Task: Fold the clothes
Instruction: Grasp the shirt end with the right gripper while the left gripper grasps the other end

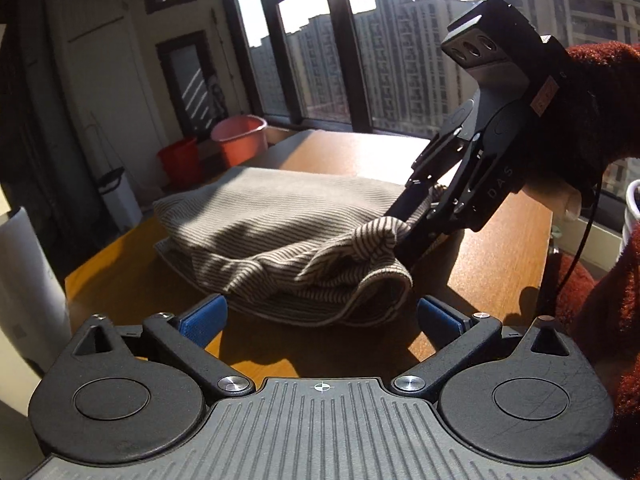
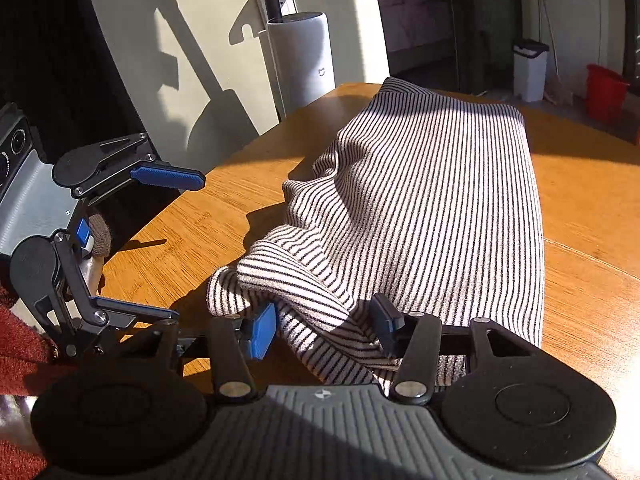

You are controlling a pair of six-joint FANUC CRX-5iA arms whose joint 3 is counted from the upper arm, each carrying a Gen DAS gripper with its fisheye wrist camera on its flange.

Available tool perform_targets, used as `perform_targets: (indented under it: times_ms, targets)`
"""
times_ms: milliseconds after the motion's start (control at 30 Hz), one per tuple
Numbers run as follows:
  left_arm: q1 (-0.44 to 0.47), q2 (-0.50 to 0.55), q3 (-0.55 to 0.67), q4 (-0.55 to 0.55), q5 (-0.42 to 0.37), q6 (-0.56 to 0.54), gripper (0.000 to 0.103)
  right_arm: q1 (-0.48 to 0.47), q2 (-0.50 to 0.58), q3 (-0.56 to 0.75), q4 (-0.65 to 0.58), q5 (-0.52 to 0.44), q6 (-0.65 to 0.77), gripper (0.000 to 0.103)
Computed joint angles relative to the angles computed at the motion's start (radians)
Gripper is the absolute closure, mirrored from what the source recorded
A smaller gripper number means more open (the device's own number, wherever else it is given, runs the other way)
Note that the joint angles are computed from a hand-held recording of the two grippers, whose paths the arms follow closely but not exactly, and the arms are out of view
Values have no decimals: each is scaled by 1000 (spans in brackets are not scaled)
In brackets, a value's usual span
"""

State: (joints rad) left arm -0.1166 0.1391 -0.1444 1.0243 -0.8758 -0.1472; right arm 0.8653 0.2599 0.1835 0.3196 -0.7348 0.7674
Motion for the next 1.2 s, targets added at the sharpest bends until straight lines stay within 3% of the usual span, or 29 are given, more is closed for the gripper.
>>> perform_targets:
  times_ms: [167, 300, 433, 500, 533, 633, 833, 933, 967, 1000, 1033, 1100, 1200]
  targets:
    - [-71, 35, -4, 13, 76, -168, 0, -31, -18, -15, -84, 57, -38, 51]
    - [-134, 48, -36, 112, 163, -355, 0, -39, -37, -37, -106, 88, -43, 51]
    - [-190, 67, -61, 201, 271, -514, 0, 16, -62, -89, 119, 47, -52, 46]
    - [-173, 94, -19, 143, 226, -430, 8, 56, -78, -145, 327, -1, -74, 28]
    - [-151, 119, 29, 84, 160, -326, 15, 73, -84, -173, 423, -30, -77, 25]
    - [-104, 197, 160, 2, -9, -42, 21, 106, -91, -230, 582, -96, -50, 21]
    - [-36, 389, 413, 59, -285, 472, 27, 99, 4, -290, 866, -159, -85, 19]
    - [-22, 427, 454, 96, -318, 549, 27, 56, 38, -307, 1021, -129, -193, 20]
    - [-20, 428, 455, 99, -315, 550, 27, 44, 41, -301, 1036, -109, -217, 25]
    - [-18, 426, 457, 93, -315, 547, 27, 37, 42, -292, 1030, -88, -226, 42]
    - [-16, 416, 444, 91, -309, 534, 27, 37, 40, -277, 985, -67, -204, 56]
    - [-8, 396, 427, 84, -302, 507, 27, 41, 35, -247, 888, -35, -151, 72]
    - [15, 371, 419, 84, -314, 464, 18, 76, 12, -210, 740, -57, -39, 78]
